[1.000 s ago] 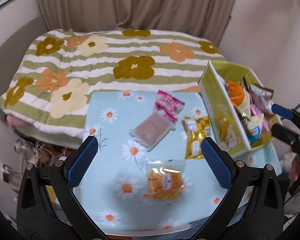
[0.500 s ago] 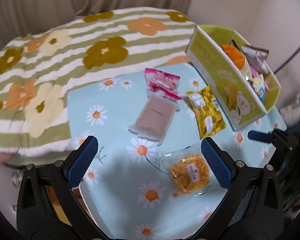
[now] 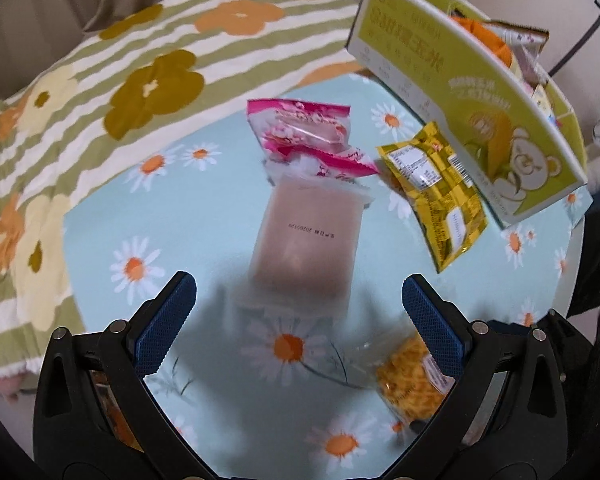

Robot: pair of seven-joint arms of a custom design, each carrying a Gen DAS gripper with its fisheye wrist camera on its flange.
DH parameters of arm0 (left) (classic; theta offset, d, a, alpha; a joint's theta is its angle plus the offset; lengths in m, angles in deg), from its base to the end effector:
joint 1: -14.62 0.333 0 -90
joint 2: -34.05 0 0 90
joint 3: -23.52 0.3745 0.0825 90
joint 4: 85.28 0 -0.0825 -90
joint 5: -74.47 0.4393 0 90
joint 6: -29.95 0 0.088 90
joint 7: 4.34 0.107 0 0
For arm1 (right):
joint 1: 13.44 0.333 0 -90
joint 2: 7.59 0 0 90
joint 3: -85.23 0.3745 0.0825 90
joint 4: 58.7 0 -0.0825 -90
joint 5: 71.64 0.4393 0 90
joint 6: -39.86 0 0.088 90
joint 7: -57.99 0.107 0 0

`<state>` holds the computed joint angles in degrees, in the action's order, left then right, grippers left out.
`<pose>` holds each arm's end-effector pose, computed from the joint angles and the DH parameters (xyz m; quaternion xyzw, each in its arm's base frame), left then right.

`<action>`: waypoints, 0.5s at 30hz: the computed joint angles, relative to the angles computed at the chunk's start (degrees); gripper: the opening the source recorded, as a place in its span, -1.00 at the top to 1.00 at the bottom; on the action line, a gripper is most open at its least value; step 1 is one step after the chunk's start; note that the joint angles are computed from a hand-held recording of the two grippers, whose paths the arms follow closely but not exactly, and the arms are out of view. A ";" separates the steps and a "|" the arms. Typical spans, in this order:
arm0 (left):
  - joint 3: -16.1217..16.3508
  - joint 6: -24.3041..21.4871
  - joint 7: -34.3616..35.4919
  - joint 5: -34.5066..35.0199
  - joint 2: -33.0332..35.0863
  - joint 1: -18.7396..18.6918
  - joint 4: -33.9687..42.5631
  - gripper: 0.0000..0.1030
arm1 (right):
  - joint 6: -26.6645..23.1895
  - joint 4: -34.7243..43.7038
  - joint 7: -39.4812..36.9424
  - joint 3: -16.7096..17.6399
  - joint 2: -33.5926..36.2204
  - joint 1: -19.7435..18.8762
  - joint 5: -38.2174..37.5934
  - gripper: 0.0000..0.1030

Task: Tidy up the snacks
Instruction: 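Grasp the pink-brown cake packet with left tool while right tool grasps waffle packet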

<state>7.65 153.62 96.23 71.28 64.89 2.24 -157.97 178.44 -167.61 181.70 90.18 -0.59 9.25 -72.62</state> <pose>0.7527 -0.3398 0.5319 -0.4604 0.8637 -0.2021 0.0348 0.6045 0.3138 0.5124 -0.6584 0.7265 -0.0504 0.1902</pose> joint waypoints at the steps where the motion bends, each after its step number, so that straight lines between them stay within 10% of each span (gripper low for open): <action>1: 0.03 -0.45 0.27 0.42 0.91 -0.31 0.94 -0.98 | 0.22 -0.23 0.75 -0.01 0.05 0.13 -0.17 -0.98; 15: 0.63 -2.86 2.87 4.61 8.12 -3.25 8.18 -0.51 | 0.57 0.11 4.19 -0.64 1.75 1.35 -5.02 -0.98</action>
<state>8.28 150.76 99.10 75.89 73.01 -1.02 -149.79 179.01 -167.50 185.89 89.54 1.16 10.60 -77.64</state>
